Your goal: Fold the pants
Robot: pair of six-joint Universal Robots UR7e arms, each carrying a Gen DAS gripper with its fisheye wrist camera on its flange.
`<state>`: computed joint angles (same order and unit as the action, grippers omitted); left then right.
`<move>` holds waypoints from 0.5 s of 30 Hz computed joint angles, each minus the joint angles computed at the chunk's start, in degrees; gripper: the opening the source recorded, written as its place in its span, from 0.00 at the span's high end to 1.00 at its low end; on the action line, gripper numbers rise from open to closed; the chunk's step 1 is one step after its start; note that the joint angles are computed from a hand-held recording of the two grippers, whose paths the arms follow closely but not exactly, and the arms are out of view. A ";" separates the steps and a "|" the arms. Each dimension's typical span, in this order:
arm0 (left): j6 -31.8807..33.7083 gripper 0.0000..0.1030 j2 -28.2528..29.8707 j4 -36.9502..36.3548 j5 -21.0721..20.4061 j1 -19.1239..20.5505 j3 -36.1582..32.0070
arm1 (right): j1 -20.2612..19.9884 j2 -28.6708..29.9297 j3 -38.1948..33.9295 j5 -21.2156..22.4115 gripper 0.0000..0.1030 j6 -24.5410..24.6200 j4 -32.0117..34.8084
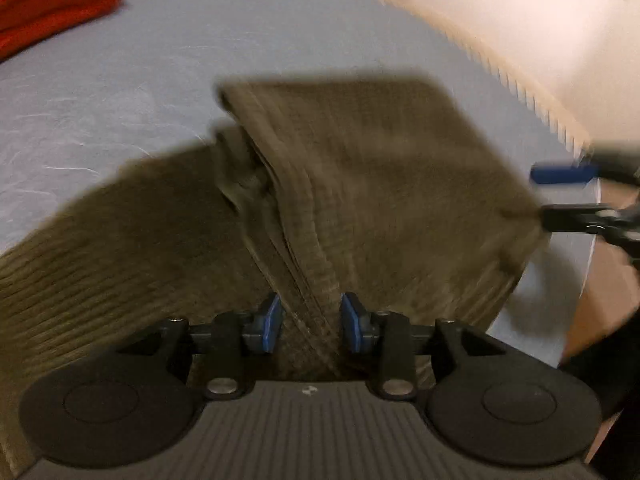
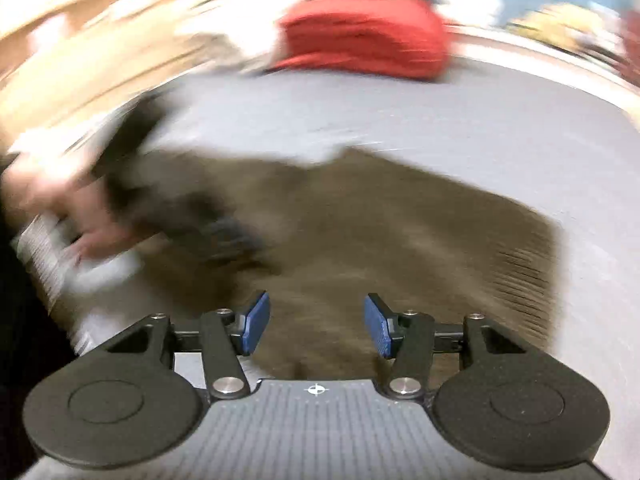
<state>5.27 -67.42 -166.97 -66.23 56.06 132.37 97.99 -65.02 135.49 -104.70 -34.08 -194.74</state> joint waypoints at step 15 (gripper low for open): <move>-19.46 0.90 -1.24 1.27 -9.14 2.04 1.63 | -8.58 0.05 -1.55 -11.50 0.25 34.79 4.86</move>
